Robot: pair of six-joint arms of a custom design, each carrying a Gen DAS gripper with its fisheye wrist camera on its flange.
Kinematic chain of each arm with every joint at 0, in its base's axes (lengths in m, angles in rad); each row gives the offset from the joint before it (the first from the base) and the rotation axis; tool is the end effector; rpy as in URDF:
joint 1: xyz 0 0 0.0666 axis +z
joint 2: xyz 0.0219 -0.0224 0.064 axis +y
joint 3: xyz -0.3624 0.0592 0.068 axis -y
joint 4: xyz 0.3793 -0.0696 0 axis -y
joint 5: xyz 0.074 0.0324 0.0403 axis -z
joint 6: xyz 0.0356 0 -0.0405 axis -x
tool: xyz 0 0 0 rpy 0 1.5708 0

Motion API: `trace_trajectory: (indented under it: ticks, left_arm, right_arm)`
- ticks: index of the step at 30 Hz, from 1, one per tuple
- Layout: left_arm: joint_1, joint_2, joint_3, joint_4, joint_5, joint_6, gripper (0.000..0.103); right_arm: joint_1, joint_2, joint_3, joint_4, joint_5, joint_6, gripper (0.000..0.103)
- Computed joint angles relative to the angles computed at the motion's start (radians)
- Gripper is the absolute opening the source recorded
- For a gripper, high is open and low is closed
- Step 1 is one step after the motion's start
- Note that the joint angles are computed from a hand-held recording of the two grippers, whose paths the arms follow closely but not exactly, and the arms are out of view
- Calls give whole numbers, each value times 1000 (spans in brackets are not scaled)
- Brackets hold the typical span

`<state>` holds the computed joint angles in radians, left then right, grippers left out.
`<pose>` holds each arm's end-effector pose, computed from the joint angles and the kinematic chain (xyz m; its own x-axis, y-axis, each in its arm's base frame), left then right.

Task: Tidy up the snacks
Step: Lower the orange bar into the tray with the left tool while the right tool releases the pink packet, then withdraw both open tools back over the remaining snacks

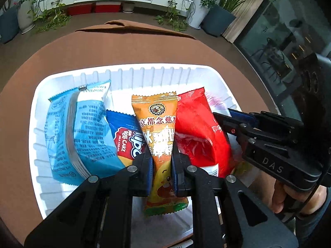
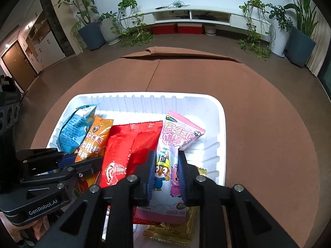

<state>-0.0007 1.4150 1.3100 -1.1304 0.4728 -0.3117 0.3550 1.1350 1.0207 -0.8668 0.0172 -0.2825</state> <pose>0.4446 -0.0169 0.3595 -0.8526 0.2736 -0.4452 0.4328 0.8471 -0.3083 0.3456 0.1270 0.3534 -0.8428 -0.0152 -0.5380 -0.1079 0.9841 0.1413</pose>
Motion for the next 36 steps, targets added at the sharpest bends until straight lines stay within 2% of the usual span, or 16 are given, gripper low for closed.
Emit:
trace_trajectory:
  ticks: [5,8,10,14,15,17,22,24,26,28,30,33,34,36]
  left_arm:
    - [-16,-1,-39,46,-12,24,14]
    - [-18,-5,-45,49,-19,31,15]
    - [-18,-12,-51,53,-21,38,16]
    - [-3,-36,-66,60,2,40,33]
    - [-4,-46,-74,60,9,39,45]
    - [9,-57,-56,38,14,23,63]
    - [41,-107,-64,18,59,15,83]
    - [64,-132,-58,0,84,8,96]
    - [94,-157,-46,-24,113,1,103]
    - [139,-196,-45,-52,158,-39,103]
    - [184,-238,-50,-77,194,-89,103]
    - [275,-324,-80,-92,244,-187,103]
    - [306,-348,-85,-98,257,-210,103]
    - [400,-384,-103,-154,310,-289,103]
  right_arm:
    - [4,-10,-21,23,2,-3,26]
    - [1,-16,-23,23,1,-4,33]
    - [-1,-26,-28,23,-3,-7,34]
    - [2,-61,-42,29,4,-17,46]
    - [7,-74,-46,30,12,-20,48]
    - [13,-97,-54,30,24,-22,50]
    - [28,-186,-70,11,49,-46,65]
    - [30,-239,-83,10,43,-76,71]
    - [35,-314,-108,25,26,-130,81]
    - [36,-406,-146,61,10,-183,96]
    - [58,-501,-189,92,16,-237,103]
    - [114,-590,-220,70,30,-303,103]
    - [151,-616,-229,49,56,-335,103]
    - [228,-657,-248,24,110,-389,103]
